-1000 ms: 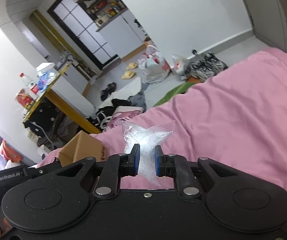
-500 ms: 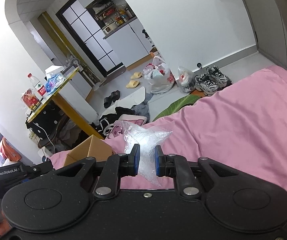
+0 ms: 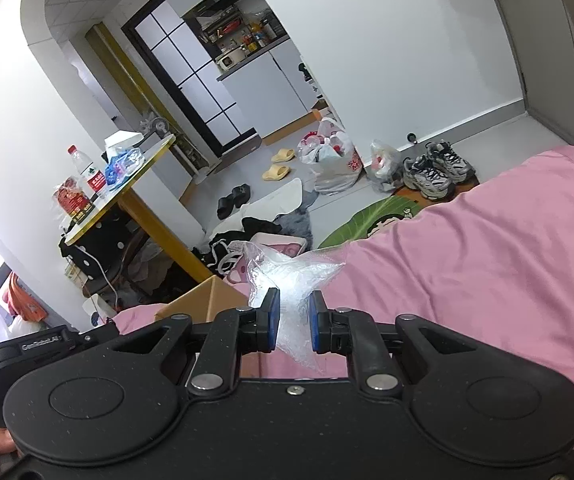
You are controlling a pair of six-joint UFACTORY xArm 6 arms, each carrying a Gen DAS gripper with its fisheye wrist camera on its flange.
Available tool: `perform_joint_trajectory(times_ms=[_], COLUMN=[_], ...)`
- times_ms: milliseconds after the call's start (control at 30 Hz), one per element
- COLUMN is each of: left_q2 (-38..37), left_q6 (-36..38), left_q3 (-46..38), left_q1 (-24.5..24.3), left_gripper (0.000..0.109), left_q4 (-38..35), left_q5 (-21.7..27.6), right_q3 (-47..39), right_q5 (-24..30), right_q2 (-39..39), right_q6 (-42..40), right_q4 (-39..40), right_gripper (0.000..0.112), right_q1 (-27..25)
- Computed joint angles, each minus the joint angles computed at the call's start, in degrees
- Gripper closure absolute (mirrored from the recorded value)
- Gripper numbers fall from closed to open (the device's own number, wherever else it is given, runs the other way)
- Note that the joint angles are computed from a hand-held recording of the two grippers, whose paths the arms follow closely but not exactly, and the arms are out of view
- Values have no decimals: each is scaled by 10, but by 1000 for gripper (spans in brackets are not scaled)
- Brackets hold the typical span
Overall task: Organize soft objects
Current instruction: 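Carry the black lace item with the left tool while the right tool carries the white bag to the box, then open both tools to drop the lace item and white bag into the box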
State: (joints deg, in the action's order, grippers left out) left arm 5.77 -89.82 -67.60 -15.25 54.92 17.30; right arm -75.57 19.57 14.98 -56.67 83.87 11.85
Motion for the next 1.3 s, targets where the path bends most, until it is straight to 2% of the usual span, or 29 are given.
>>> perform_joint_trajectory(times_ms=[300, 500, 767, 900, 1100, 1200, 1300], left_q2=[-1, -11, -3, -5, -1, -2, 2], left_q6=[-57, -88, -51, -49, 6, -27, -45], left_q3=[26, 49, 61, 65, 73, 75, 70], left_q1=[41, 57, 68, 71, 78, 83, 84], left_gripper=[79, 78, 78, 76, 66, 58, 57], left_q4=[22, 29, -41, -48, -121, -98, -82], left_q5=[-32, -37, -31, -24, -41, -48, -41], right_q3=[-17, -31, -61, -79, -116, -133, -155], right_q5=[-18, -28, -34, -33, -28, -26, -21], right_q2=[11, 29, 52, 67, 99, 113, 130], right_q6=[32, 83, 129, 151, 204, 226, 251], right_q4=[-46, -109, -163, -191, -248, -269, -294], right_gripper=[97, 97, 97, 97, 97, 97, 97], right_q1=[33, 57, 88, 102, 116, 123, 128])
